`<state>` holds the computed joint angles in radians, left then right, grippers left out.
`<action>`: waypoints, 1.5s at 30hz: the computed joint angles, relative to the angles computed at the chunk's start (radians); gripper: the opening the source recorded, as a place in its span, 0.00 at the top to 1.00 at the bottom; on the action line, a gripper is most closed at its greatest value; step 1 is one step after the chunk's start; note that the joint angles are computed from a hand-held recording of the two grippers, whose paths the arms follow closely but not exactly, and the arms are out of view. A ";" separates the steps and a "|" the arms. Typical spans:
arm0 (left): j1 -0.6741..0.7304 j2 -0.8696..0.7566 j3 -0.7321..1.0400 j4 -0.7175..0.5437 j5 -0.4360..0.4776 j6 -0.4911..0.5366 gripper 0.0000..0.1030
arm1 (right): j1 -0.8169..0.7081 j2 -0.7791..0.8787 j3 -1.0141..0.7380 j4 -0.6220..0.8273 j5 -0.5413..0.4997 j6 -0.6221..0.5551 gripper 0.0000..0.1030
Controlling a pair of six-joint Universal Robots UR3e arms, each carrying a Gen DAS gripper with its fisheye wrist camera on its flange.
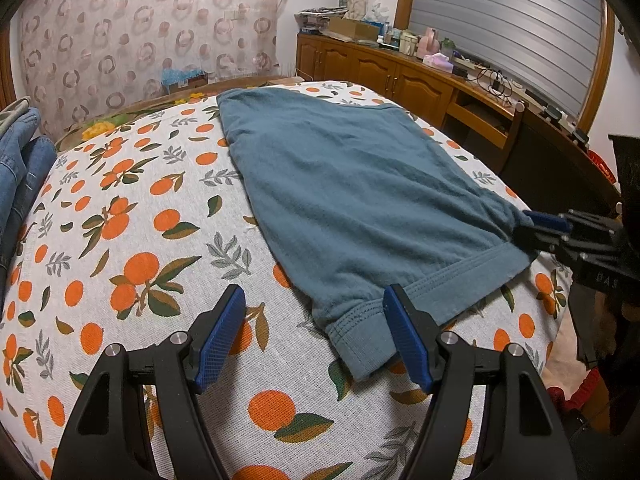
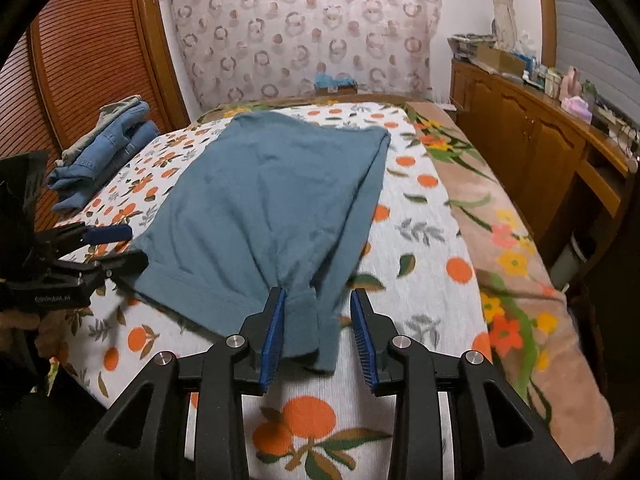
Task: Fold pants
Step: 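Grasp the same shorts hem with the left gripper beside the right gripper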
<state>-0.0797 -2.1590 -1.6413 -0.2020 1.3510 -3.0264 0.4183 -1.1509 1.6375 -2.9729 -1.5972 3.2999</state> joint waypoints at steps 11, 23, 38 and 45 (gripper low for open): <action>-0.002 0.000 0.000 0.000 0.003 -0.001 0.30 | -0.024 -0.002 0.021 -0.009 0.062 0.014 0.66; 0.003 0.047 -0.037 -0.042 -0.091 0.004 0.47 | -0.010 0.010 0.044 -0.062 0.047 0.001 0.66; 0.028 0.072 -0.085 -0.028 -0.140 -0.062 0.59 | -0.004 0.012 0.036 -0.057 0.045 -0.010 0.70; 0.014 0.066 -0.076 -0.027 -0.107 -0.048 0.59 | -0.001 0.010 0.031 -0.050 0.051 -0.029 0.80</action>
